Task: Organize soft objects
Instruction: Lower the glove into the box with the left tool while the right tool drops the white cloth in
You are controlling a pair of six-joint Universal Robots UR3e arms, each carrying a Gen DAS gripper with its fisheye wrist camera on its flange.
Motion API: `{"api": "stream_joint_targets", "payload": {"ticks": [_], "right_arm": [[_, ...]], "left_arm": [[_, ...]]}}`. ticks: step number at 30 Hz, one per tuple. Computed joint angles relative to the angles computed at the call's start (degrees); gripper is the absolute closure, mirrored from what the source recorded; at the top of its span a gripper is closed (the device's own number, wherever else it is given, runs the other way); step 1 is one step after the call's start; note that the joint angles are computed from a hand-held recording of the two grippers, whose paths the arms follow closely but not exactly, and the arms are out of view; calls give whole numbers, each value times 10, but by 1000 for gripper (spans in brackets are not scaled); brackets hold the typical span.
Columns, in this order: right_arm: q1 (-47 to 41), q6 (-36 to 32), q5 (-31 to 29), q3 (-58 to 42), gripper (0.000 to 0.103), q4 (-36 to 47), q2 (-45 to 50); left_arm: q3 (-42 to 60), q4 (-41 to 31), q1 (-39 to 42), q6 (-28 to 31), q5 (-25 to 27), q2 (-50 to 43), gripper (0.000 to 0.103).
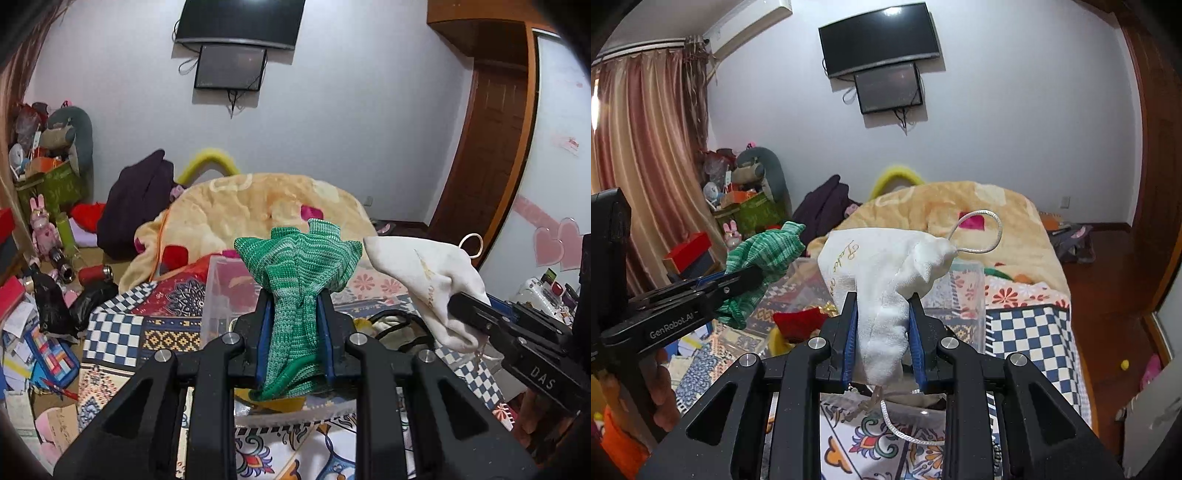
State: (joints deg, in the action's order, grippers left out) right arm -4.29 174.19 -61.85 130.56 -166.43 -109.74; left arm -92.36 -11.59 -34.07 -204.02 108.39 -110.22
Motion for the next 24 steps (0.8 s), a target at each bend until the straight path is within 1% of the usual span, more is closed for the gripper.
{"api": "stream_joint_targets", "payload": {"ticks": [2,6,9,13,18,21,23,24], "right_arm": [[12,0,-17,-7,80,-4,18],[18,-6,-21,-20,80,5,44],[29,-8,-35,-30,80,10,65],[40,-9,-45,-41,78,17,83],[47,-14,-60,-44,77,24,89],[46,-18,-62,-44,75,38,79],[38,-23,-55,-41,70,48,69],[38,-22,-54,-43,67,49,68]], "left_arm": [[12,-9,5,-1,-7,-15,80],[37,-29,6,5,-5,-43,80],[45,-39,10,9,-14,-53,80],[52,-59,12,11,-22,-62,80],[57,-68,14,12,-27,-68,80],[54,-73,20,7,-41,-63,69],[40,-64,23,0,-47,-54,58],[38,-62,22,-1,-44,-52,56]]}}
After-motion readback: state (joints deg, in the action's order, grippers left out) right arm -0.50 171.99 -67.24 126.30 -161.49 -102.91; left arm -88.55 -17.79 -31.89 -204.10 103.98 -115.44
